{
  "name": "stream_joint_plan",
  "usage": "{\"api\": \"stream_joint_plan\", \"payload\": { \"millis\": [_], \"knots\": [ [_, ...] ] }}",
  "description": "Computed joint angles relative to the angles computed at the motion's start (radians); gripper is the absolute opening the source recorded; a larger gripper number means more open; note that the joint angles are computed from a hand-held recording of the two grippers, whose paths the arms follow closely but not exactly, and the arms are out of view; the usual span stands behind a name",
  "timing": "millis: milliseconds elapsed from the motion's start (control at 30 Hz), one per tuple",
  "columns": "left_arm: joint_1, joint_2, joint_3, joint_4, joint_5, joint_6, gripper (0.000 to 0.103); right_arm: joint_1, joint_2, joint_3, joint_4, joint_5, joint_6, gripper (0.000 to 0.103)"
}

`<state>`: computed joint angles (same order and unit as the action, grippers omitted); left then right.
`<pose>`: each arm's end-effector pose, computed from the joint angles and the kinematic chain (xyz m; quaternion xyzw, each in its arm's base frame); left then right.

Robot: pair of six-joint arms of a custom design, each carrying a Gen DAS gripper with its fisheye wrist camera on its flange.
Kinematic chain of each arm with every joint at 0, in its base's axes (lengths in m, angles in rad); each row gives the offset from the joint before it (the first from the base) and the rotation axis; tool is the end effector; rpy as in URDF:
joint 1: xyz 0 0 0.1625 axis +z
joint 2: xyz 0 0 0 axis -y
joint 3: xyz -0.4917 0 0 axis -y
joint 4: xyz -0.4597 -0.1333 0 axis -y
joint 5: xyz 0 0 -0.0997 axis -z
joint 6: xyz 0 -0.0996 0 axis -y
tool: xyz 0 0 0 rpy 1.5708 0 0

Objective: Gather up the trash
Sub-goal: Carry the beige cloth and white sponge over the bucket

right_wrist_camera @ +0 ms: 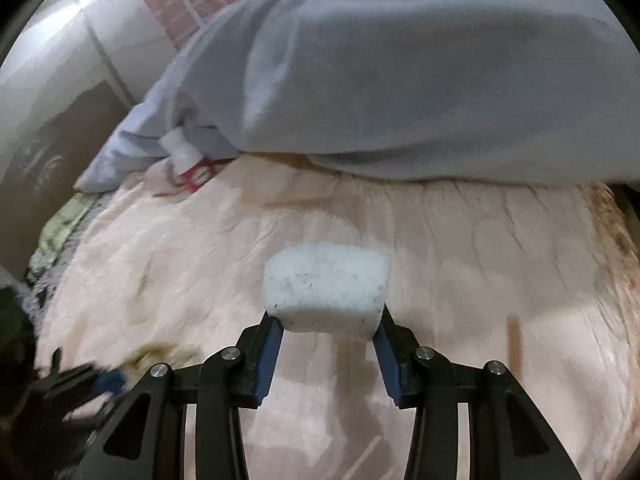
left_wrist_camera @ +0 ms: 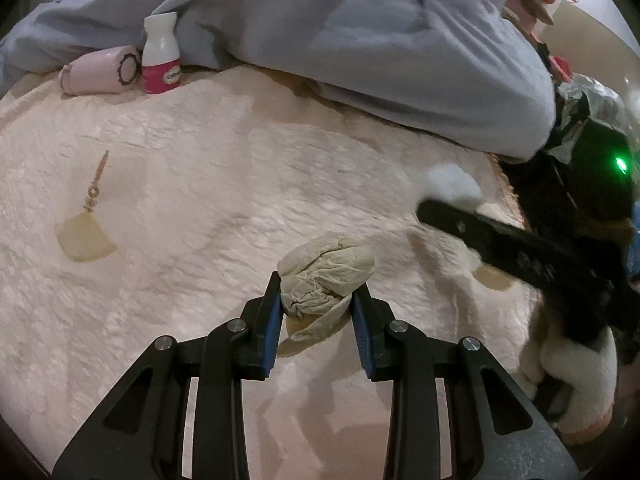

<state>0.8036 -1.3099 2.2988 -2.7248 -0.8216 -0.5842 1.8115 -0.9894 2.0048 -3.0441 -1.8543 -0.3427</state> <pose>-0.1952 -0.4922 0.1980 0.0547 0.9264 -0.2879 0.2365 0.2560 -0.6004 0.1411 0.2466 -0.9326 0.2174 0.1489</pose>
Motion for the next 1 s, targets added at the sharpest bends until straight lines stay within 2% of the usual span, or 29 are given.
{"api": "stream_joint_plan", "payload": {
  "millis": [233,533,767,1000],
  "knots": [
    [-0.107,-0.008,0.020,0.101,0.027,-0.073,0.029,-0.008,-0.160,0.168,-0.012,-0.001,-0.024,0.042],
    [-0.208,0.016,0.043,0.139,-0.003,-0.165,0.029,-0.047,-0.357,0.360,-0.042,0.029,-0.012,0.043],
    [-0.284,0.058,0.042,0.145,-0.023,-0.192,0.029,-0.074,-0.484,0.449,-0.036,0.015,-0.027,0.043],
    [-0.325,0.124,0.017,0.111,-0.059,-0.175,0.029,-0.120,-0.623,0.512,-0.011,0.010,-0.046,0.044]
  ]
}}
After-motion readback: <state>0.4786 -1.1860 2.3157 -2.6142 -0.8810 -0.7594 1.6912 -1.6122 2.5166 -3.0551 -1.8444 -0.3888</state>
